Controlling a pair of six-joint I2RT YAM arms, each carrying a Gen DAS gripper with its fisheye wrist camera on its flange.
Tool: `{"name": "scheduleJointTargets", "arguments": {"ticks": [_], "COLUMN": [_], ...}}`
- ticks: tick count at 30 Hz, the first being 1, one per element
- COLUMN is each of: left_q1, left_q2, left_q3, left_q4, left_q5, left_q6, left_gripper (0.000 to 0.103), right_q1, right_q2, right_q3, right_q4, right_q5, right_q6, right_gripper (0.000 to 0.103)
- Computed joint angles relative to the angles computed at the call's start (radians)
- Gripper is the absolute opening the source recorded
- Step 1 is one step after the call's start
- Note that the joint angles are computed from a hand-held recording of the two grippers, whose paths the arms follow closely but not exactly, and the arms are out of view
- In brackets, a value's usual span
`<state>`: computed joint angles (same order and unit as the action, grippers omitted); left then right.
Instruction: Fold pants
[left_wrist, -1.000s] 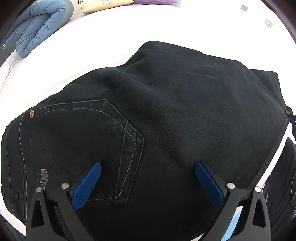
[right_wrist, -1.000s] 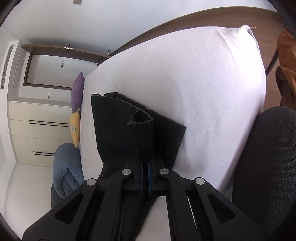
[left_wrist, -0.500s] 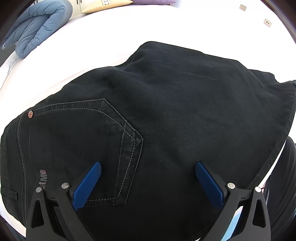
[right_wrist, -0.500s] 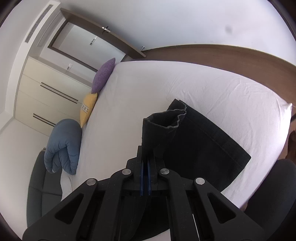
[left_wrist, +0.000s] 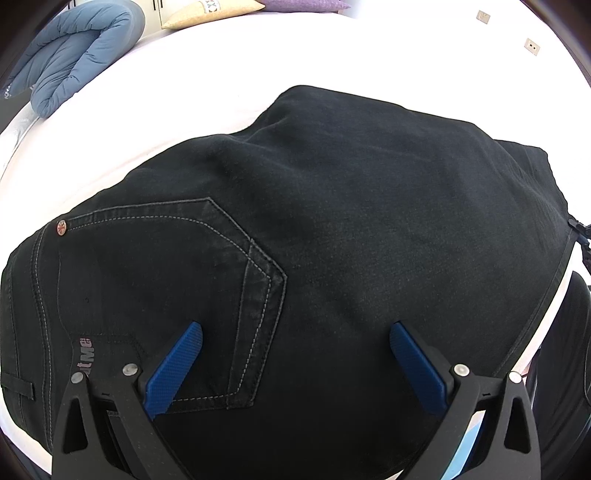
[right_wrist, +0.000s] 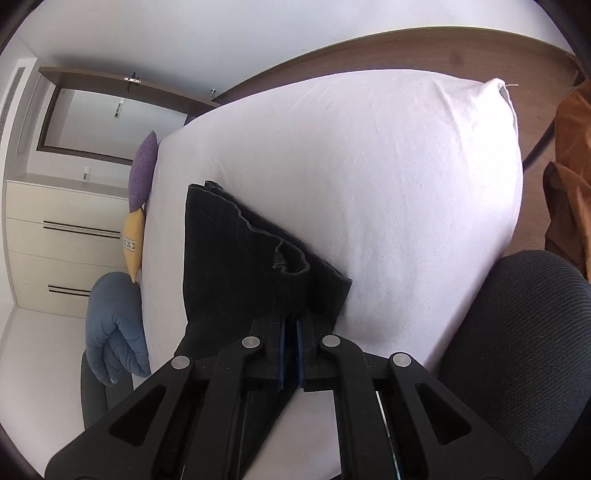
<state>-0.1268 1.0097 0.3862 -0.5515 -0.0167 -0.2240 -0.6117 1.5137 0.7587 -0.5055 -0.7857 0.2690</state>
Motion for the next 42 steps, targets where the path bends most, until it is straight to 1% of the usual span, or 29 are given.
{"name": "scheduleJointTargets", "arguments": {"ticks": [3, 5, 6, 9, 11, 13, 14, 17, 19, 20, 21, 23, 25, 26, 27, 28, 29, 30, 32, 33, 34, 35, 36, 37, 38, 39, 40, 41, 42], "left_q1": [0.013, 0.025, 0.028, 0.045, 0.076, 0.145, 0.171, 0.251, 0.354, 0.414, 0.474, 0.625, 0.705, 0.681, 0.614, 0.575, 0.538, 0.540, 0.580, 0.588, 0.573, 0.539, 0.514, 0.489, 0.479, 0.503, 0.478, 0.449, 0.369], "left_q2": [-0.055, -0.104, -0.153, -0.261, -0.305, -0.333, -0.325, -0.337, -0.370, -0.381, -0.387, -0.365, -0.368, -0.374, -0.382, -0.381, -0.383, -0.388, -0.396, -0.404, -0.410, -0.415, -0.417, -0.412, -0.435, -0.452, -0.455, -0.457, -0.423], "left_q3": [-0.007, -0.004, -0.007, -0.012, -0.016, -0.035, -0.040, -0.061, -0.074, -0.080, -0.086, -0.104, -0.123, -0.126, -0.130, -0.137, -0.145, -0.152, -0.160, -0.164, -0.164, -0.159, -0.152, -0.139, -0.129, -0.116, -0.111, -0.109, -0.108], "left_q4": [-0.028, -0.055, -0.076, -0.119, -0.131, -0.132, -0.121, -0.117, -0.127, -0.135, -0.141, -0.148, -0.155, -0.156, -0.154, -0.143, -0.132, -0.126, -0.121, -0.121, -0.123, -0.128, -0.134, -0.136, -0.157, -0.176, -0.169, -0.170, -0.142], "left_q5": [0.020, 0.031, 0.029, 0.022, 0.037, 0.076, 0.082, 0.097, 0.142, 0.171, 0.198, 0.274, 0.331, 0.310, 0.250, 0.214, 0.185, 0.188, 0.221, 0.228, 0.215, 0.187, 0.168, 0.156, 0.169, 0.213, 0.237, 0.229, 0.193], "left_q6": [-0.012, -0.019, -0.022, -0.026, -0.018, 0.020, 0.036, 0.070, 0.113, 0.144, 0.173, 0.266, 0.351, 0.358, 0.347, 0.336, 0.318, 0.317, 0.329, 0.327, 0.314, 0.289, 0.264, 0.228, 0.195, 0.182, 0.126, 0.095, 0.041], "left_gripper": [0.103, 0.103, 0.103, 0.103, 0.103, 0.103, 0.103, 0.103, 0.103, 0.103, 0.103, 0.102, 0.102, 0.102, 0.102, 0.102, 0.102, 0.102, 0.102, 0.102, 0.102, 0.102, 0.102, 0.102, 0.102, 0.103, 0.103, 0.103, 0.103], "right_q1": [-0.011, 0.012, 0.003, 0.044, 0.203, 0.395, 0.512, 0.833, 1.016, 1.078, 1.141, 1.228, 1.282, 1.306, 1.316, 1.313, 1.294, 1.272, 1.217, 1.186, 1.162, 1.137, 1.116, 1.102, 1.097, 1.098, 1.101, 1.104, 1.108], "right_q2": [-0.050, -0.120, -0.156, -0.239, -0.246, -0.221, -0.187, -0.030, 0.128, 0.200, 0.290, 0.443, 0.629, 0.691, 0.756, 0.824, 0.858, 0.880, 0.817, 0.775, 0.736, 0.689, 0.633, 0.569, 0.514, 0.454, 0.408, 0.374, 0.333], "right_q3": [0.028, 0.057, 0.066, 0.116, 0.158, 0.193, 0.209, 0.274, 0.347, 0.384, 0.429, 0.518, 0.681, 0.731, 0.801, 0.875, 0.898, 0.888, 0.770, 0.718, 0.680, 0.645, 0.593, 0.521, 0.456, 0.368, 0.304, 0.252, 0.184], "right_q4": [-0.063, -0.111, -0.131, -0.185, -0.173, -0.161, -0.130, -0.014, 0.088, 0.123, 0.195, 0.296, 0.275, 0.245, 0.186, 0.169, 0.177, 0.275, 0.417, 0.452, 0.448, 0.425, 0.424, 0.447, 0.471, 0.507, 0.510, 0.486, 0.448], "right_q5": [0.081, 0.229, 0.250, 0.241, 0.196, 0.089, 0.033, -0.045, -0.094, -0.116, -0.153, -0.194, -0.218, -0.168, -0.113, -0.073, -0.069, -0.072, 0.005, 0.056, 0.105, 0.125, 0.105, 0.053, 0.008, -0.045, -0.083, -0.089, -0.070], "right_q6": [-0.018, 0.005, 0.001, -0.002, 0.016, 0.024, 0.047, 0.118, 0.188, 0.213, 0.262, 0.345, 0.373, 0.369, 0.347, 0.342, 0.348, 0.414, 0.495, 0.516, 0.514, 0.492, 0.456, 0.426, 0.417, 0.409, 0.383, 0.346, 0.307], "right_gripper": [0.009, 0.009, 0.010, 0.010, 0.010, 0.010, 0.010, 0.010, 0.010, 0.010, 0.010, 0.010, 0.010, 0.010, 0.010, 0.007, 0.002, 0.000, 0.000, 0.000, 0.001, 0.006, 0.008, 0.008, 0.008, 0.008, 0.008, 0.008, 0.008]}}
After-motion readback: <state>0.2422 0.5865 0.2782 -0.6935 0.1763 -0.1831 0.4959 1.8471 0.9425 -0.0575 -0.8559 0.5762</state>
